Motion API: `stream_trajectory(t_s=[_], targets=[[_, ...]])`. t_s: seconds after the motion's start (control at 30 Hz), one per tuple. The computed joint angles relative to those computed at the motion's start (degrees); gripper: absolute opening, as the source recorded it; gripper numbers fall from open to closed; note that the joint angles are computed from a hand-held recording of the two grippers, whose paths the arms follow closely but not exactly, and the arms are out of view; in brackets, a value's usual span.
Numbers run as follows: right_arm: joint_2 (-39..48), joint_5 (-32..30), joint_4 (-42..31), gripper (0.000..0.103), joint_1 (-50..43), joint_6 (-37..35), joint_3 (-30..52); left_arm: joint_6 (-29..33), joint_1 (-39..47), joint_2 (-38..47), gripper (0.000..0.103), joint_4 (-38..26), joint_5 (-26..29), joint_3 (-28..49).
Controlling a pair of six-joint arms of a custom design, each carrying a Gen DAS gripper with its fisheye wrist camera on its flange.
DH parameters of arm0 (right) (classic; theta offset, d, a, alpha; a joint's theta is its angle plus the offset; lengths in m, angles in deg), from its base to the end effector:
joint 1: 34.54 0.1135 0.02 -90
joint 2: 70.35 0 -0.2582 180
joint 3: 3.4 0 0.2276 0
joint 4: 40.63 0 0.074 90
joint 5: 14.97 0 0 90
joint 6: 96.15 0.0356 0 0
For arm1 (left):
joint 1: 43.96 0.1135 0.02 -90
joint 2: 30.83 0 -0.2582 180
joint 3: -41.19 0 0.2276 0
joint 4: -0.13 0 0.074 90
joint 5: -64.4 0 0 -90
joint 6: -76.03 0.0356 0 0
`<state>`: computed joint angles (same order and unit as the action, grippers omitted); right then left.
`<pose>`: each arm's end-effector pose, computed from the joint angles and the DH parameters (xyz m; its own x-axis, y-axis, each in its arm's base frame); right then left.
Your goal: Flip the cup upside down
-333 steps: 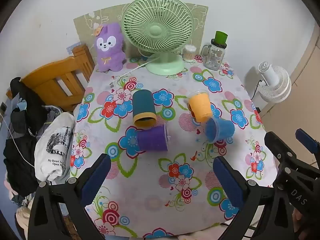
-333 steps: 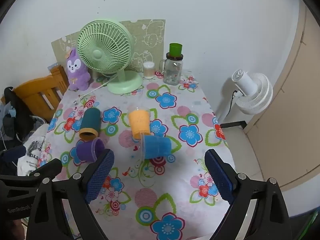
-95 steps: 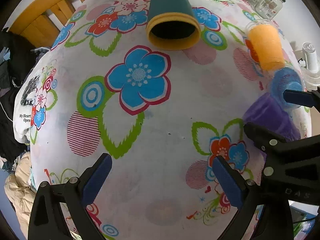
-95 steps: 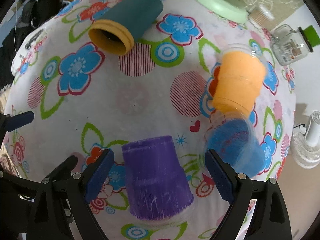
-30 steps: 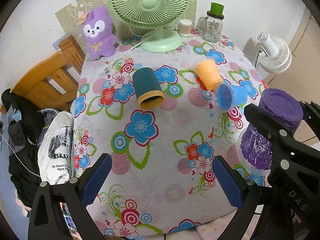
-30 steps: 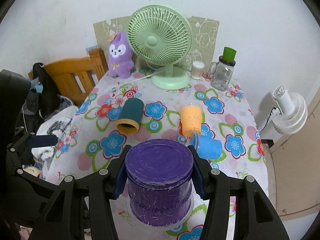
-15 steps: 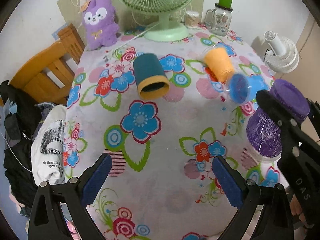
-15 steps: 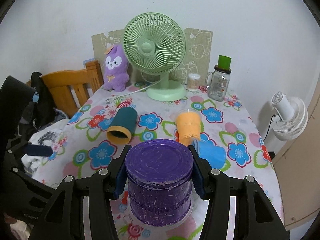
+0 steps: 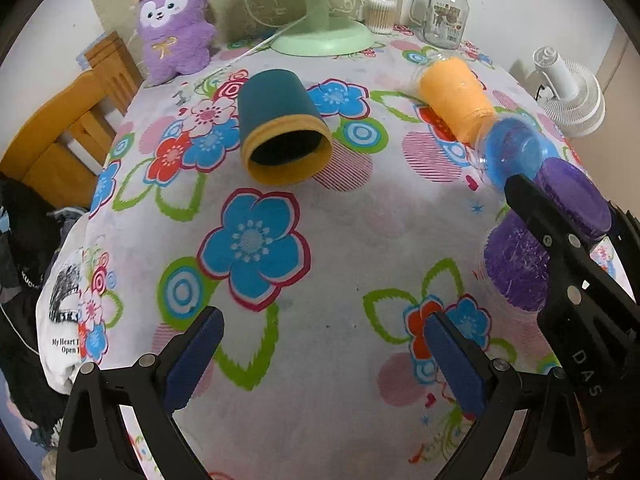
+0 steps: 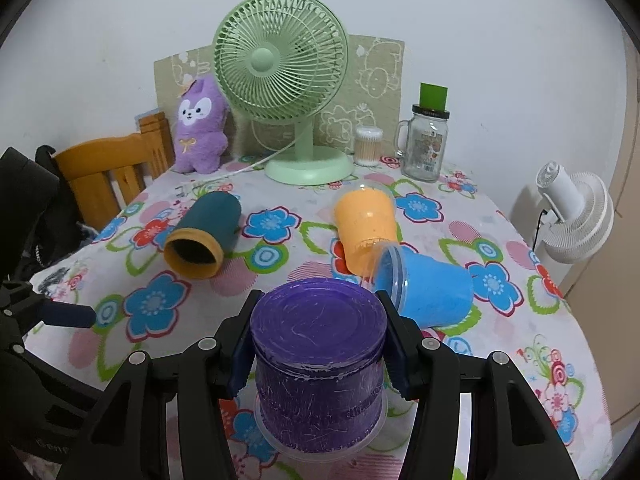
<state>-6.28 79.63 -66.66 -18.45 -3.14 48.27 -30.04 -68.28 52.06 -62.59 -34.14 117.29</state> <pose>0.2075 0.0569 0.2288 -0.6077 -0.1208 -0.7849 -0.1842 0.9828 -0.0086 0.2321 -0.0991 0.2405 -0.9199 0.1153 -0.3749 0.1095 0.9933 0.0368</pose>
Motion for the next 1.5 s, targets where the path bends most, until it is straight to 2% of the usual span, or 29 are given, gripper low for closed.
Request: stream_trajectory(t_s=[0.27,0.33,0.37,0.4,0.6,0.83,1.17,1.3,1.5], targets=[[2.80,1.43,6.58,0.058,1.16,0.24,-3.38,0.44,0.73,1.48,0.101,1.97,-0.65,-1.92],[2.72,2.53,6.42,0.059,2.22,0.23,-3.56,-0.02,0.46,1.47,0.101,1.40,-1.75,-1.93],[2.99,2.21,5.61,0.065,2.20,0.26,-3.16,0.01,0.29,1.46,0.101,1.08,-2.32,-1.97],[3.39,1.67,4.03,0.073,2.03,0.57,-2.33,-0.02,0.09,1.36,0.101,0.26,-2.74,-1.82],[-0.71,1.27,-7.53,0.090,2.08,2.17,3.38,-1.18,-0.02,-1.65,0.101,-7.09,-0.90,1.96],[-3.01,-2.08,-25.48,0.095,-0.21,0.72,17.88,-4.32,-2.87,-2.29,0.101,-20.18,-0.74,14.82],[2.50,-7.26,-46.35,0.099,-6.63,-1.17,40.11,-9.21,-6.78,1.58,0.101,-33.42,-2.30,33.77],[5.93,-13.22,-54.38,0.099,-10.93,-3.28,47.86,-11.95,-8.85,2.42,0.103,-36.24,-4.38,38.32],[8.87,-15.80,-61.85,0.099,-15.67,-4.95,54.15,-16.03,-10.04,2.06,0.103,-38.20,-5.37,40.48]])
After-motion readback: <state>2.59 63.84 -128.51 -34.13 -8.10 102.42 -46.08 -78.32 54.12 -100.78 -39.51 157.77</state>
